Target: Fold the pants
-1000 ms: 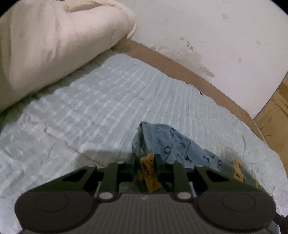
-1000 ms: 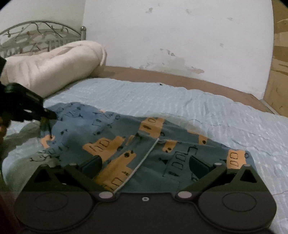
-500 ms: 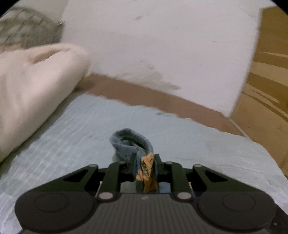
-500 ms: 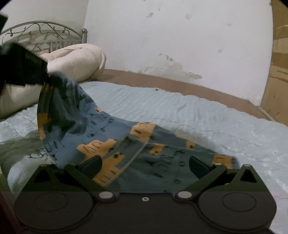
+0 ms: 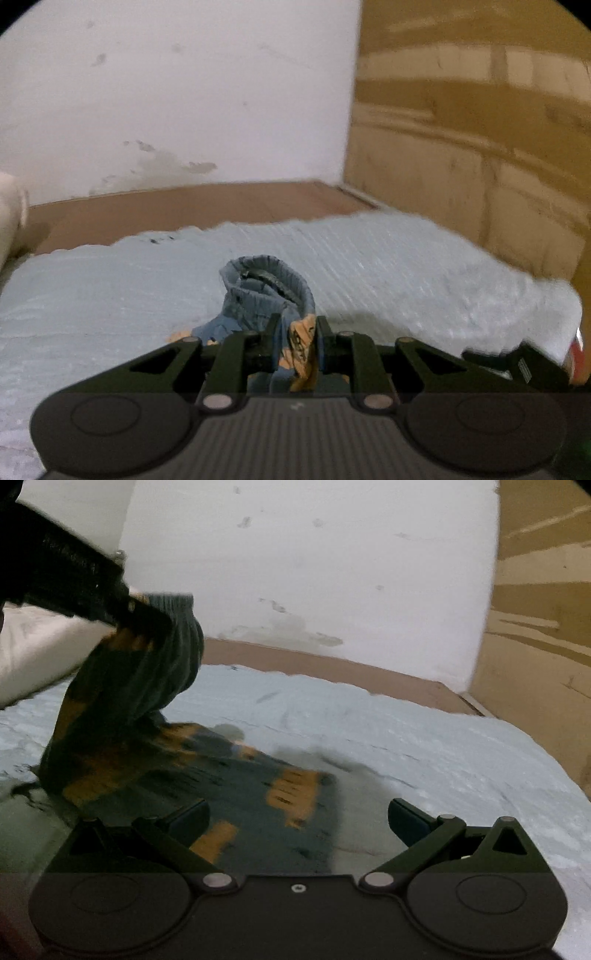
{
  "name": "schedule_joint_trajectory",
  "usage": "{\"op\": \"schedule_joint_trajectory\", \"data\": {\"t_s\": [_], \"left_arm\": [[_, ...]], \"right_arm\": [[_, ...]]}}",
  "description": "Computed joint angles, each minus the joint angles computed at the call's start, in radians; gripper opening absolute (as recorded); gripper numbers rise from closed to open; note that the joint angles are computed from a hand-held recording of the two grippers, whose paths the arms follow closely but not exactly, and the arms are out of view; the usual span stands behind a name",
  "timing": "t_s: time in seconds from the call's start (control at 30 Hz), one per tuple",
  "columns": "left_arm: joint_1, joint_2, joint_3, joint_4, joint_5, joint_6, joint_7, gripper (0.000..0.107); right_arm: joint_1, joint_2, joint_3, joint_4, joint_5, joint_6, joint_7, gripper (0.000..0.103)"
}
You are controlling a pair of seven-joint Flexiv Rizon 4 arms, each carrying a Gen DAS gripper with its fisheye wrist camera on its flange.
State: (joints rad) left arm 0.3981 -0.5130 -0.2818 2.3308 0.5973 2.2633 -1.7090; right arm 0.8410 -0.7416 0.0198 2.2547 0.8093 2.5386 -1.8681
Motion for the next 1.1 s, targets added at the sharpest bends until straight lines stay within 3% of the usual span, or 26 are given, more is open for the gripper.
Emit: {"op": "schedule_joint_trajectory", "data": {"t_s": [0.13,0.23,0.33,0.4,0.53,0.6,0.7,0.8,0.87,0.93,1.0,1.03,1.1], "left_arm": [[-0.201,-0.033,0.103,0.003,-0.131,-0.001,0.131,0.02],[-0.245,-0.061,0.099,0.009,-0.17,-0.011,0.175,0.024],[-0.228,-0.094,0.061,0.013,-0.162,-0.027,0.196,0.034],[-0.206,-0.107,0.041,0.03,-0.145,-0.019,0.203,0.051],[-0.182,-0.121,0.06,0.061,-0.111,0.027,0.253,0.062],[-0.192,-0.125,0.09,0.078,-0.116,0.049,0.289,0.074],[-0.213,-0.137,0.143,0.11,-0.131,0.083,0.355,0.076],[-0.261,-0.161,0.197,0.132,-0.191,0.137,0.417,0.076],[-0.273,-0.182,0.208,0.139,-0.209,0.18,0.443,0.076],[-0.259,-0.19,0.199,0.142,-0.197,0.192,0.461,0.068],[-0.239,-0.188,0.177,0.139,-0.186,0.165,0.468,0.045],[-0.233,-0.186,0.169,0.137,-0.182,0.151,0.473,0.04],[-0.218,-0.183,0.152,0.134,-0.173,0.137,0.476,0.02]], "right_arm": [[-0.032,-0.006,0.008,0.057,-0.014,0.032,0.019,0.102],[-0.045,-0.015,0.004,0.095,-0.024,0.056,0.02,0.102],[-0.068,-0.027,0.007,0.121,-0.034,0.079,0.043,0.102],[-0.076,-0.035,0.005,0.128,-0.031,0.088,0.058,0.102],[-0.104,-0.033,0.015,0.142,-0.056,0.093,0.103,0.102],[-0.142,-0.025,0.036,0.159,-0.114,0.104,0.15,0.102],[-0.228,-0.003,0.081,0.198,-0.266,0.131,0.245,0.102],[-0.352,0.028,0.127,0.224,-0.505,0.121,0.36,0.102],[-0.397,0.046,0.129,0.22,-0.625,0.083,0.407,0.102],[-0.389,0.057,0.11,0.198,-0.667,0.037,0.412,0.098],[-0.362,0.061,0.085,0.168,-0.68,-0.011,0.391,0.09],[-0.369,0.061,0.086,0.159,-0.699,-0.028,0.396,0.088],[-0.418,0.058,0.108,0.135,-0.769,-0.073,0.448,0.074]]}}
